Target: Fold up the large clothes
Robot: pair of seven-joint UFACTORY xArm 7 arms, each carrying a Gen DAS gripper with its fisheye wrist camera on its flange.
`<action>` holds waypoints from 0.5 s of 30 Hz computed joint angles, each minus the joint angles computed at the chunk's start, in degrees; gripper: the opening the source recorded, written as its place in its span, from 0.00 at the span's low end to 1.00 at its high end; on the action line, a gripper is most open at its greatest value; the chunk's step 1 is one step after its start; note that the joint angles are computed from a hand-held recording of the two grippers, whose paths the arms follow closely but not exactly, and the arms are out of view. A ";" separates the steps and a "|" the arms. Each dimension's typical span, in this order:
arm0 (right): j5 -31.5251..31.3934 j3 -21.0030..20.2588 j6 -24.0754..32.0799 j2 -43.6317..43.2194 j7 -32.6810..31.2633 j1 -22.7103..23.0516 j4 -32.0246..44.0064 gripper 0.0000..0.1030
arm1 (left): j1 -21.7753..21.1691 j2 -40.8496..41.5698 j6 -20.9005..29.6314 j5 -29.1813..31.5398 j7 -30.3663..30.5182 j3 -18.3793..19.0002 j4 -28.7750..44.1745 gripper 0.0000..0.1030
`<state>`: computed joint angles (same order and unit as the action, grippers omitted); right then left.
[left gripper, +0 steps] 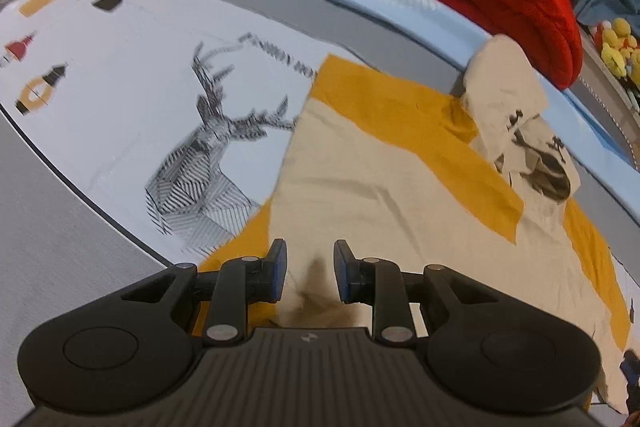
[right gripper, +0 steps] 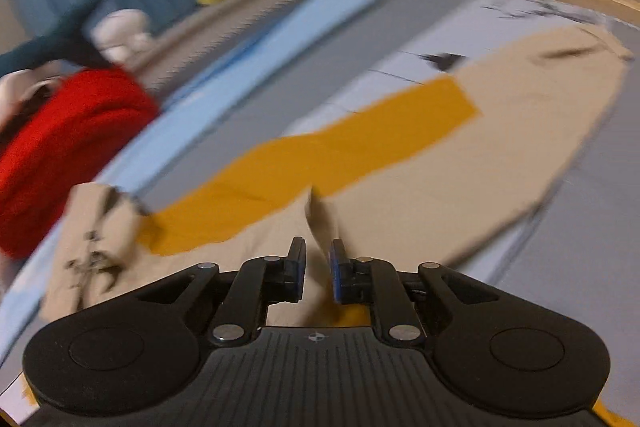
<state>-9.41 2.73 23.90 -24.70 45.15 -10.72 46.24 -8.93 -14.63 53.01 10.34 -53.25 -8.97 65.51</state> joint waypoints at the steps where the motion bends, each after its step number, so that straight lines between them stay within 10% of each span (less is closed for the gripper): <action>1: -0.11 0.02 -0.92 -0.01 0.14 -0.07 -0.22 0.17 | -0.28 0.03 -0.48 -1.40 0.54 0.42 -0.64 0.27; 9: 18.22 -10.98 -1.80 1.21 -16.24 13.83 -0.33 0.31 | -0.82 1.35 5.30 -4.54 0.78 0.62 -1.27 0.25; 15: 19.81 -7.96 9.96 4.09 -17.20 9.66 1.44 0.35 | -1.47 2.06 5.01 -4.78 1.40 0.73 -1.11 0.27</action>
<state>10.40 -5.22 33.86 -20.61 27.94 -1.06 47.69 -10.40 -12.57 58.01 5.55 -51.85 -8.24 64.40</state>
